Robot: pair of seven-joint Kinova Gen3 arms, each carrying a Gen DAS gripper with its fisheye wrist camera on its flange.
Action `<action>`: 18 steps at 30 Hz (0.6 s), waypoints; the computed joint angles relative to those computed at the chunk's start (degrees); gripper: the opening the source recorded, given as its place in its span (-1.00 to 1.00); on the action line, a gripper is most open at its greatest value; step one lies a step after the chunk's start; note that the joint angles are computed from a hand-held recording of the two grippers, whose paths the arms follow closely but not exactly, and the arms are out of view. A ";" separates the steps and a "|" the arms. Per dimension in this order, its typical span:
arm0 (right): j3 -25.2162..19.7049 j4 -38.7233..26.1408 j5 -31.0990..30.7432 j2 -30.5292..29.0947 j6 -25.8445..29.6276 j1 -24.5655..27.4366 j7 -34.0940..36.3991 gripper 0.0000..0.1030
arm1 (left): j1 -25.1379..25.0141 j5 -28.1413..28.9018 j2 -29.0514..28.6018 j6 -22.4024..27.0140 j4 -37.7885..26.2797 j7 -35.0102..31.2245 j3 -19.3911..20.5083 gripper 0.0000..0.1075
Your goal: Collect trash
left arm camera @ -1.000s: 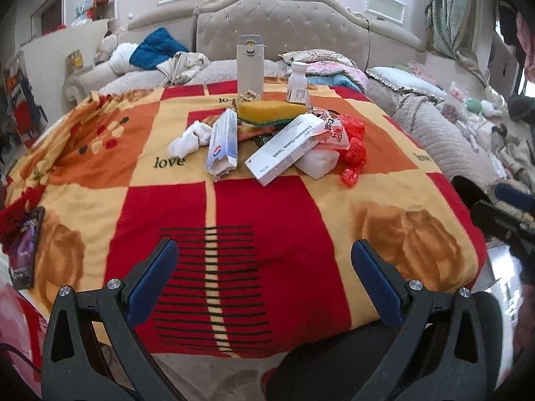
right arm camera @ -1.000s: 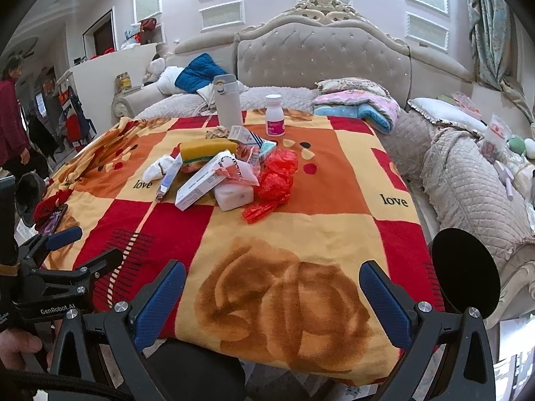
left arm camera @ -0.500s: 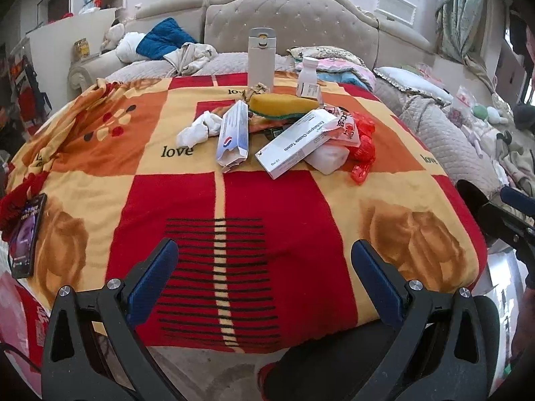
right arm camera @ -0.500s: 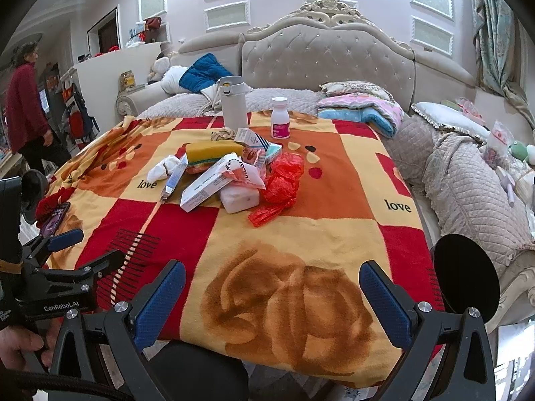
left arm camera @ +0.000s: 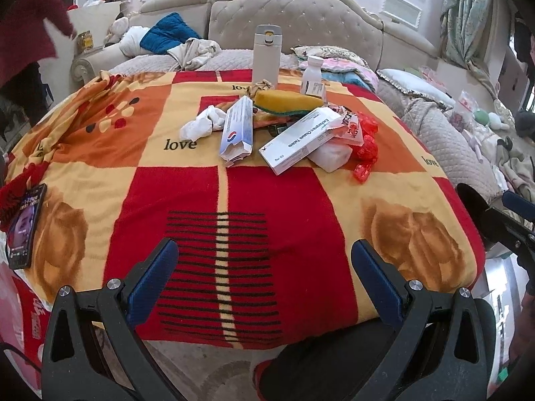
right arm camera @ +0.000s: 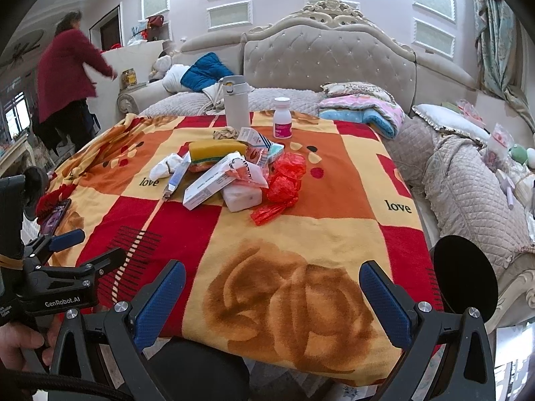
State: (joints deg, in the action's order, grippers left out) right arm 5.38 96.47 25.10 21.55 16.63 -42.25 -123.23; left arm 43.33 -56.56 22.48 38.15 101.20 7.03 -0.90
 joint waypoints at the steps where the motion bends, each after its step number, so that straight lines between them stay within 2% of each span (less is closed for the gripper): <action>1: 0.01 0.03 -0.01 0.00 -0.07 0.00 -0.08 1.00 | 0.08 -0.09 -0.06 0.01 0.08 0.25 -0.06 0.91; 18: 0.24 0.69 0.90 -0.50 -0.03 -0.39 -1.18 1.00 | -0.36 -0.65 -0.55 -1.23 1.04 1.76 0.07 0.91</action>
